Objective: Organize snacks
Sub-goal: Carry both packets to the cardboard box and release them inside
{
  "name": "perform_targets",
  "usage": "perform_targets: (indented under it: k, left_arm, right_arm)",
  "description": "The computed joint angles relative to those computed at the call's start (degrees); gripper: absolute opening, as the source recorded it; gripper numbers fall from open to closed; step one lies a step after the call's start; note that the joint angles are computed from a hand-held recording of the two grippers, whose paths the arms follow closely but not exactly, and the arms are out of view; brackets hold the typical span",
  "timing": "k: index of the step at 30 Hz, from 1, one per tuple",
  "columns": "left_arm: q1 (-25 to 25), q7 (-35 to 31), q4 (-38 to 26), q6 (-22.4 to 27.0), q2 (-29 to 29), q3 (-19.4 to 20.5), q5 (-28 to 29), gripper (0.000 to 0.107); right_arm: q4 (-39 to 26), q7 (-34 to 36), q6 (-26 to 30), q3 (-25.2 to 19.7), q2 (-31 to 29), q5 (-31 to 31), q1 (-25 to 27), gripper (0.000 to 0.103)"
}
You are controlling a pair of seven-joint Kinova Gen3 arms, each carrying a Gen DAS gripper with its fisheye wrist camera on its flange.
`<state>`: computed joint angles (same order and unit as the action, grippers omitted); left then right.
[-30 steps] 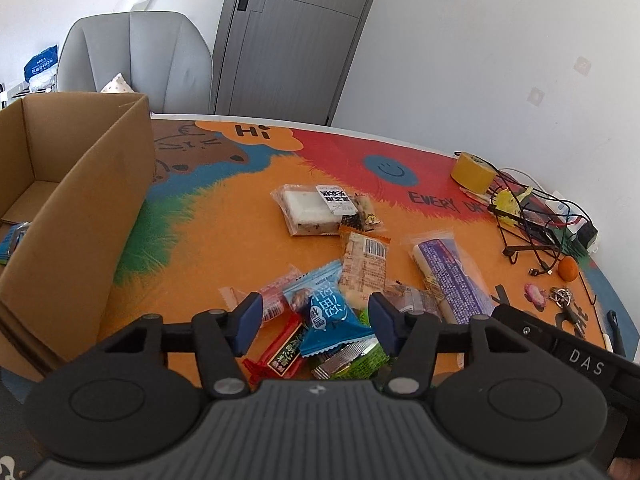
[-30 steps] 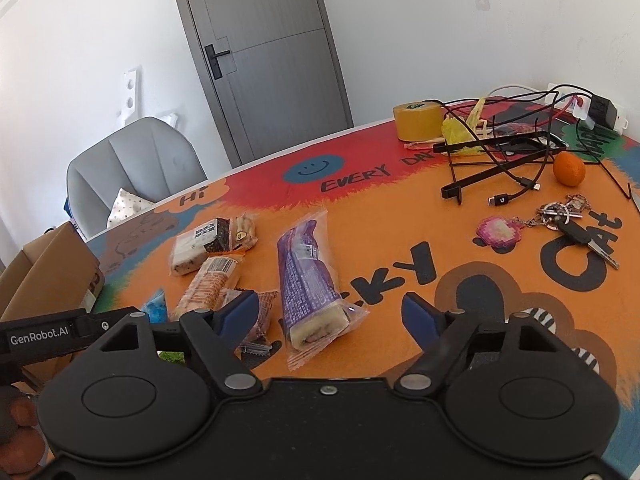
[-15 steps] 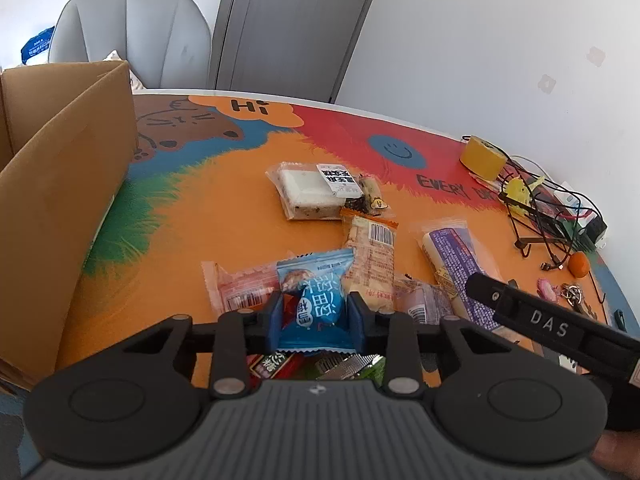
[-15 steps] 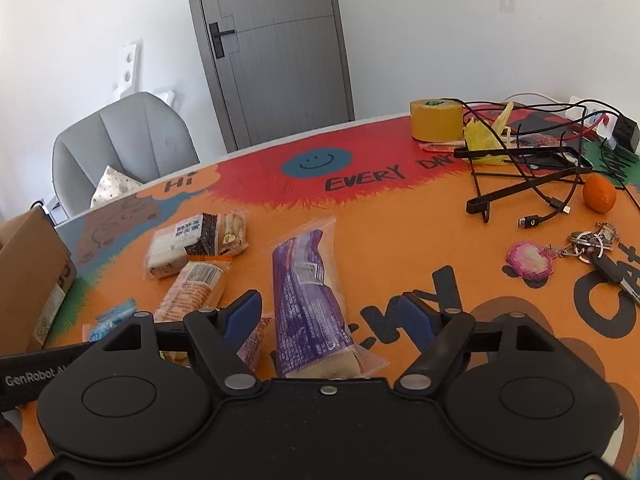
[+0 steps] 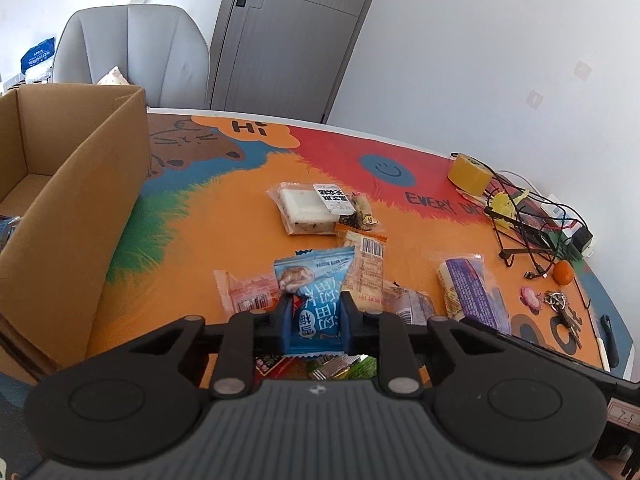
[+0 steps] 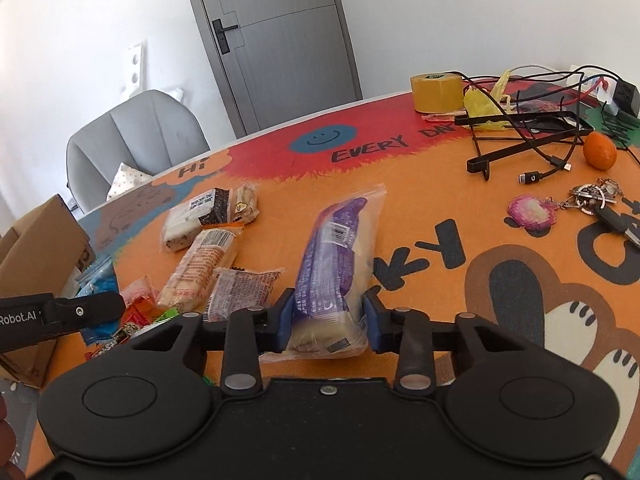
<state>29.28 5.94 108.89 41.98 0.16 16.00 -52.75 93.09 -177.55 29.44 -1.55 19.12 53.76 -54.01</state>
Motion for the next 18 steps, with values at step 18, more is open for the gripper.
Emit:
perform_targets:
  k: [18]
  left_arm:
    - [-3.96,3.03,3.30,6.26,-8.71,6.86,-3.06,0.022]
  right_arm:
    - [3.82,-20.25,-3.43,-6.09,-4.66,22.89,-0.53,0.032]
